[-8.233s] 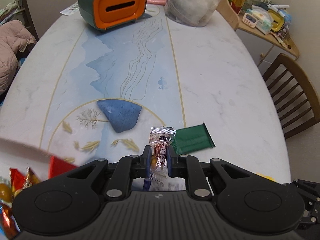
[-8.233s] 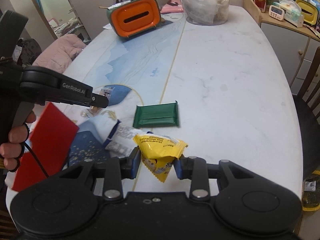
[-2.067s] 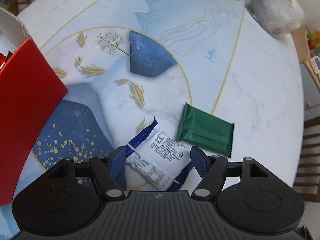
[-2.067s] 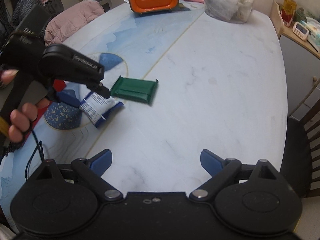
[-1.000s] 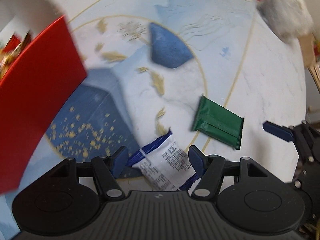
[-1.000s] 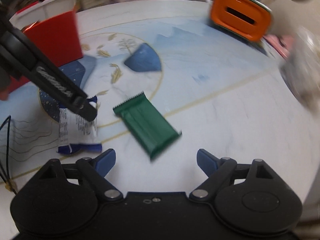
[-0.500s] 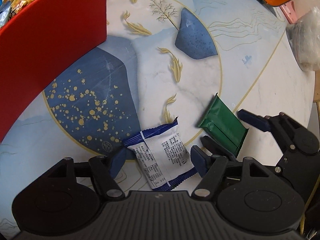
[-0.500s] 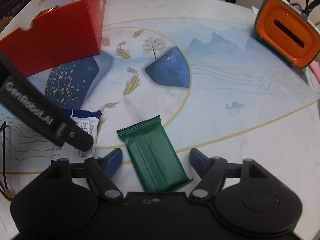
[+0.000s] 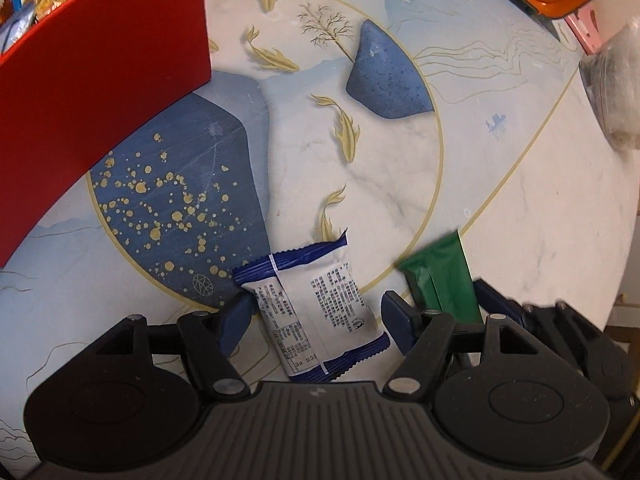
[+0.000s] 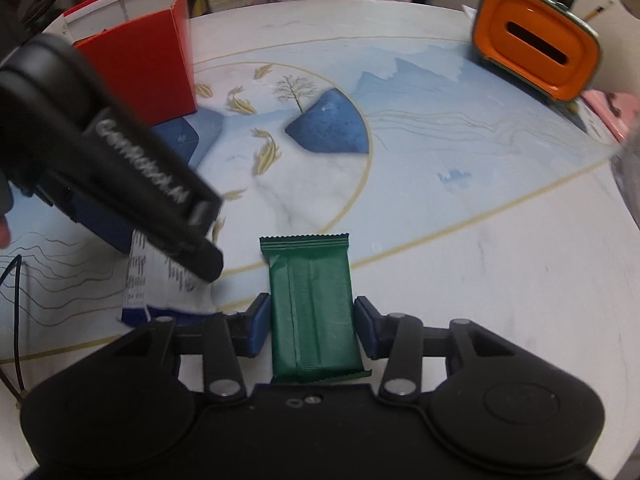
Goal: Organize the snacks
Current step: 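Grasp the white-and-blue packet with the left gripper while the right grasps the green bar, then lift the packet and green bar and carry both toward the box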
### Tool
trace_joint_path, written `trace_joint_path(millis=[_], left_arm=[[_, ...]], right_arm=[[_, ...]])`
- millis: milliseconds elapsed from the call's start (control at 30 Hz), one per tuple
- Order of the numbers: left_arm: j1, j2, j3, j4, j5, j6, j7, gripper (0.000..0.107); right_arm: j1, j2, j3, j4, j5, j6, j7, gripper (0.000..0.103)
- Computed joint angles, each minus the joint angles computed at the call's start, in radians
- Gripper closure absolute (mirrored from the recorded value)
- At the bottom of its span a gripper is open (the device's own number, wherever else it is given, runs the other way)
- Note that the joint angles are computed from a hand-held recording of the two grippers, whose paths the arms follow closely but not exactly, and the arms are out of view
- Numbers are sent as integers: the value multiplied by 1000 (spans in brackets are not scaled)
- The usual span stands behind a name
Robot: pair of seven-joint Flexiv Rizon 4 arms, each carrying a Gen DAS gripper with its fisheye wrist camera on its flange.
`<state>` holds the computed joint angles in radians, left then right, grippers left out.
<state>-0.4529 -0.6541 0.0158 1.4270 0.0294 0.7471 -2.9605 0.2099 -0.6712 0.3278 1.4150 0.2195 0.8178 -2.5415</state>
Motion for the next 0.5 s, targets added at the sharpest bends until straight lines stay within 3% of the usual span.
trace_joint_path(millis=[133, 233, 367, 500], left_arm=[[-28, -22, 17, -69, 57, -80, 20, 37], [-33, -24, 20, -77, 81, -85, 33, 41], [-20, -1, 9, -27, 86, -28, 72, 55], [-2, 38, -1, 57, 67, 47, 109, 58]], right_arm=[[1, 56, -16, 102, 4, 82, 40, 60], [5, 94, -32, 168, -3, 131, 108, 60], [4, 142, -42, 254, -16, 187, 202, 60], [-14, 191, -29, 326, -6, 221, 260, 60]])
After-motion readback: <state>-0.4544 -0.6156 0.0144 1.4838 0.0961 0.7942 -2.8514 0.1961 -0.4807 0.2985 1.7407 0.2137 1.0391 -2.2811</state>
